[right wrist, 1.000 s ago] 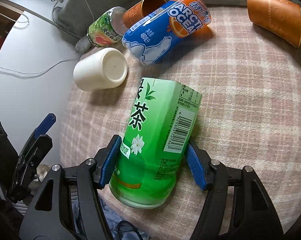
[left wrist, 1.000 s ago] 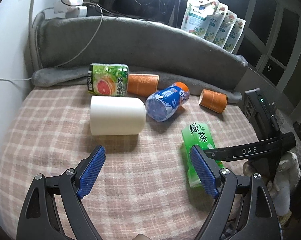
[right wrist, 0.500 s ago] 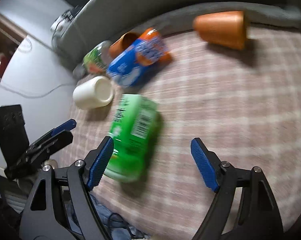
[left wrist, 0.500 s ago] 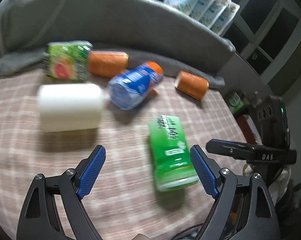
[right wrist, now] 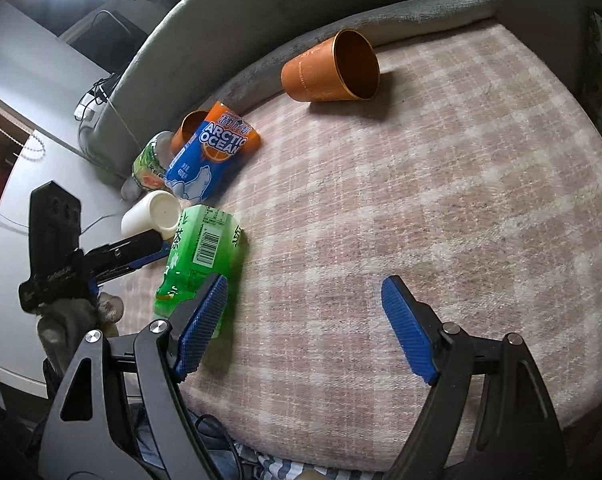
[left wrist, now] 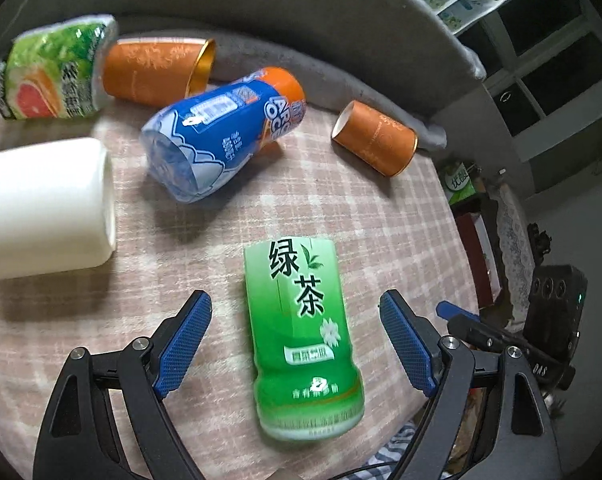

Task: Flip cup upright
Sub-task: 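Close the left gripper around the green bottle's body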

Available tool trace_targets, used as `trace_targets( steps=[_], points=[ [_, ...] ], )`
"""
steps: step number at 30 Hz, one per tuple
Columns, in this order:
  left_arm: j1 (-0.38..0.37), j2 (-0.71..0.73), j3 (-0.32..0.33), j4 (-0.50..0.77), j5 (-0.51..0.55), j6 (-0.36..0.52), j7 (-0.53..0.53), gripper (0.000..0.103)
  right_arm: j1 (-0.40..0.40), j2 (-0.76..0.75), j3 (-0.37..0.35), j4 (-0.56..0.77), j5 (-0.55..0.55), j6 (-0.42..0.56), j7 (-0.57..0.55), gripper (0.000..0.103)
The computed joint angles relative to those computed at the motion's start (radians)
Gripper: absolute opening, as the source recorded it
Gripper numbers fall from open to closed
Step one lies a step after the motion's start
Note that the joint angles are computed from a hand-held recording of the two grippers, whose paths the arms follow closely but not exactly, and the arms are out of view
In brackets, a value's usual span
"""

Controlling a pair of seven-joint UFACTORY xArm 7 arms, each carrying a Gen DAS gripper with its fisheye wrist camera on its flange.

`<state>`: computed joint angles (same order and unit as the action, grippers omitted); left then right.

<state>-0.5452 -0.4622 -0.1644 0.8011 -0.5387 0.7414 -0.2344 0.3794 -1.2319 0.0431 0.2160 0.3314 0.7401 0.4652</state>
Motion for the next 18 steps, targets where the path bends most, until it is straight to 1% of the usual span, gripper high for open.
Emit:
trace_targets(
  steps=[4,10,12,16,18],
  points=[
    [-0.002,0.045,0.01,0.028,-0.018,0.02,0.02,0.084,0.007,0.008,0.004,0.0,0.002,-0.01,0.0,0.082],
    [0.008,0.1,-0.002,0.061,-0.019,0.026,0.035,0.082,0.008,0.01,0.011,0.003,-0.006,-0.013,0.007,0.082],
    [0.007,0.116,-0.002,0.068,-0.033,0.029,0.045,0.075,0.007,0.007,0.017,0.006,-0.012,-0.009,0.011,0.082],
    [0.011,0.137,-0.008,0.076,-0.043,0.032,0.059,0.073,0.001,0.003,0.02,0.01,-0.024,-0.006,0.014,0.082],
    [0.013,0.143,-0.009,0.075,-0.048,0.037,0.064,0.067,0.0,0.002,0.019,0.01,-0.027,-0.005,0.015,0.082]
  ],
)
